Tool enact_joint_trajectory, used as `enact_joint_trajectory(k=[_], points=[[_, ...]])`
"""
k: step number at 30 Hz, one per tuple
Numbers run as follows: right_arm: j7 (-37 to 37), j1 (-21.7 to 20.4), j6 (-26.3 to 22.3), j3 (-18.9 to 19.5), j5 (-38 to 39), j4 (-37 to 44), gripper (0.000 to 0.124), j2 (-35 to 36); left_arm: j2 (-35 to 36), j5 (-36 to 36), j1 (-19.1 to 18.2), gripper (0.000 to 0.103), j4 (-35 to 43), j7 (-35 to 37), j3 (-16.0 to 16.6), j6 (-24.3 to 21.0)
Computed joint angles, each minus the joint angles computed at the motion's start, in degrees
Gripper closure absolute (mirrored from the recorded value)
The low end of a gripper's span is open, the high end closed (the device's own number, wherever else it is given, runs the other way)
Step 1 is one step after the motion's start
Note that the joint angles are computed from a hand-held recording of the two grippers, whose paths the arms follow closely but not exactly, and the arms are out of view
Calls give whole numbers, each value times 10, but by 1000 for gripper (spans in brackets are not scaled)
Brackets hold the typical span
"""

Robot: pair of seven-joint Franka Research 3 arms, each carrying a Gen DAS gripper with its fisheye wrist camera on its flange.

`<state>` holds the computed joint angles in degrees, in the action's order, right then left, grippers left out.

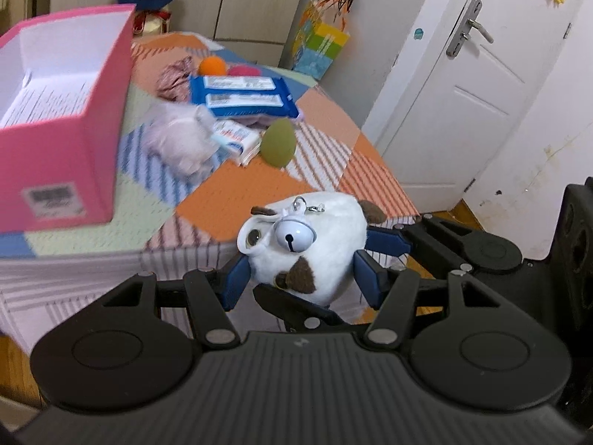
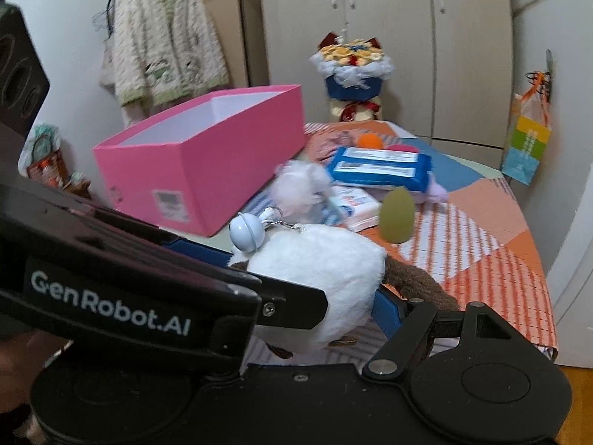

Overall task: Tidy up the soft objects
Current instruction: 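Carry the plush cat with the left gripper into the pink box and release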

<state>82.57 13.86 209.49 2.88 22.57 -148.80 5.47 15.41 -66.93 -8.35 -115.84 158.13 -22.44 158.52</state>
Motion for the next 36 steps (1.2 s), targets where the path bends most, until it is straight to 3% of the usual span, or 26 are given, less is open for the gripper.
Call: enact_joint_trajectory(k=[2,4,12,17,19,23,29,32,36], points=[[-38,16,-11,3,29,4,43,-9,-19,0,9,43,-14,-4,6,-16],[-33,16,-23,7,11,7,43,-17,-35,-1,12,43,-24,-8,16,-25],[124,-23,-94,12,-204,52,43,-32,-74,45,22,43,-20,-87,69,-87],[269,-82,-131,39,-387,114,43,-17,-72,72,35,43,12,-110,85,-114],[250,-75,-138,38,-372,139,43,-7,-63,83,40,43,35,-118,88,-119],[152,-24,-142,9,-270,192,42,24,-27,112,50,43,94,-138,85,-116],[117,-104,-172,81,-273,326,42,117,72,175,73,43,225,-193,64,-115],[100,-124,-174,101,-255,395,42,175,147,230,68,43,322,-252,63,-127],[65,-133,-238,112,-238,513,42,255,255,312,49,43,470,-347,75,-159]])
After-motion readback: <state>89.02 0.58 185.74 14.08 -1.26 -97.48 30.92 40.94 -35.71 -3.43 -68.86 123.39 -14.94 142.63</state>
